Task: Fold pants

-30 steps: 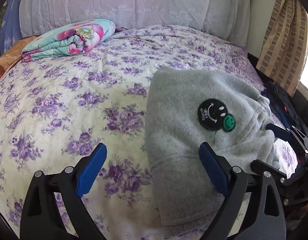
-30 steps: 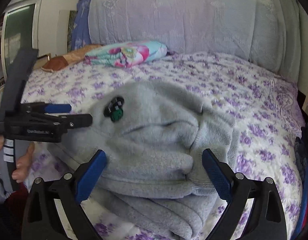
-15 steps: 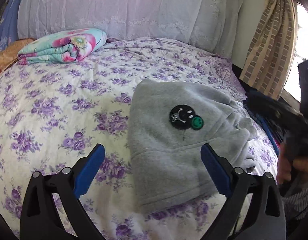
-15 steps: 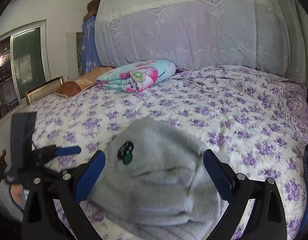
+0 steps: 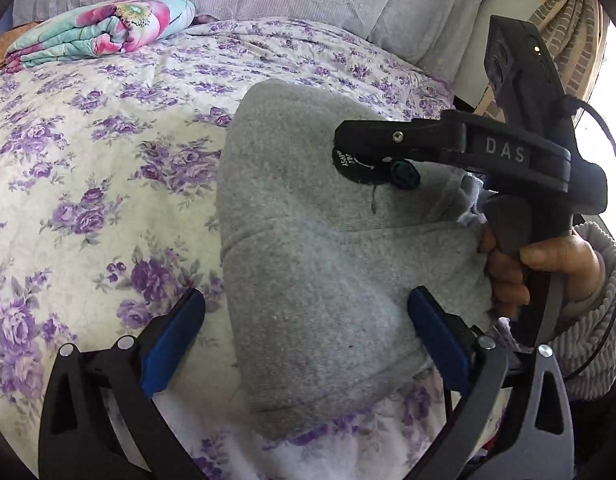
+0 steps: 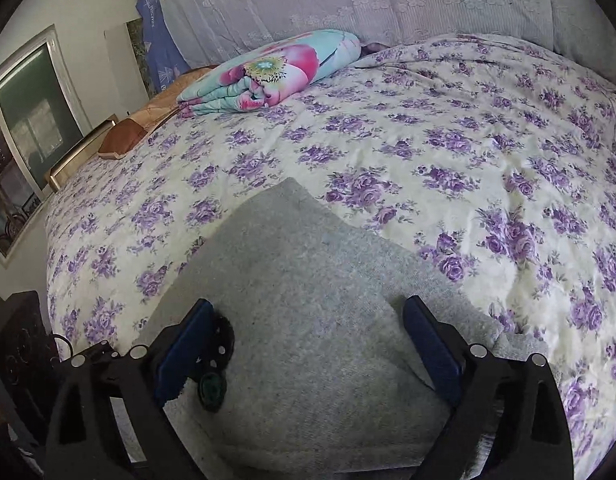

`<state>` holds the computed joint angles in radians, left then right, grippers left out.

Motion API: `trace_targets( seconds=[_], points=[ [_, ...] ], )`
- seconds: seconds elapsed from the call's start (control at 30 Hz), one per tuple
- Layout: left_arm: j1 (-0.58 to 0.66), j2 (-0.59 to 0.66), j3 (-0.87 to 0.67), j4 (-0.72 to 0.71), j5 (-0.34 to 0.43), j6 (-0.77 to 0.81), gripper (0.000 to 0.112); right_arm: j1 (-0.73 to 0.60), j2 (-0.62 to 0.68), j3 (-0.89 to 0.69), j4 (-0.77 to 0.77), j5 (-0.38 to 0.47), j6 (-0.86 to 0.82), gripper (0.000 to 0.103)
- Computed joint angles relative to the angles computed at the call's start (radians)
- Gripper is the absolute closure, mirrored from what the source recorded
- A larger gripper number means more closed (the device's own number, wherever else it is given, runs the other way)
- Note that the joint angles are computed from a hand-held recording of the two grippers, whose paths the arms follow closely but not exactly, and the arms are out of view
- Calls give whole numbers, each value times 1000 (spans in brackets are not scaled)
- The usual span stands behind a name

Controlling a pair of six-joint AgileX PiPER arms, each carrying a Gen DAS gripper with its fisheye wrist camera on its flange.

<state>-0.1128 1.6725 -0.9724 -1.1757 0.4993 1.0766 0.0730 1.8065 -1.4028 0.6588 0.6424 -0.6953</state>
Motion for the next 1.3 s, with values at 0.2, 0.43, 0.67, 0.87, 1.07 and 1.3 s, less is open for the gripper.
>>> trace_targets(
  seconds=[0.2,0.43,0.67,0.87,1.07,1.3],
  points=[
    [23,-26,-3,40,30,-49,13,-118,-216,226,371,-69,-339,6],
    [54,-68,-60,99,-15,-128,14,-358,-232,341,490,24,-367,4],
    [33,111,-182,157,-2,-239,13,-449,-28,333,617,192,-471,4],
    [27,96,-177,185,-14,-288,13,-434,-43,353,618,178,-460,3],
    [-51,53,-166,282,-107,-333,14,-436,-29,335,589,211,-436,3],
    [4,102,-193,151,-12,-229,13,-432,-32,343,600,200,-454,3]
  ],
)
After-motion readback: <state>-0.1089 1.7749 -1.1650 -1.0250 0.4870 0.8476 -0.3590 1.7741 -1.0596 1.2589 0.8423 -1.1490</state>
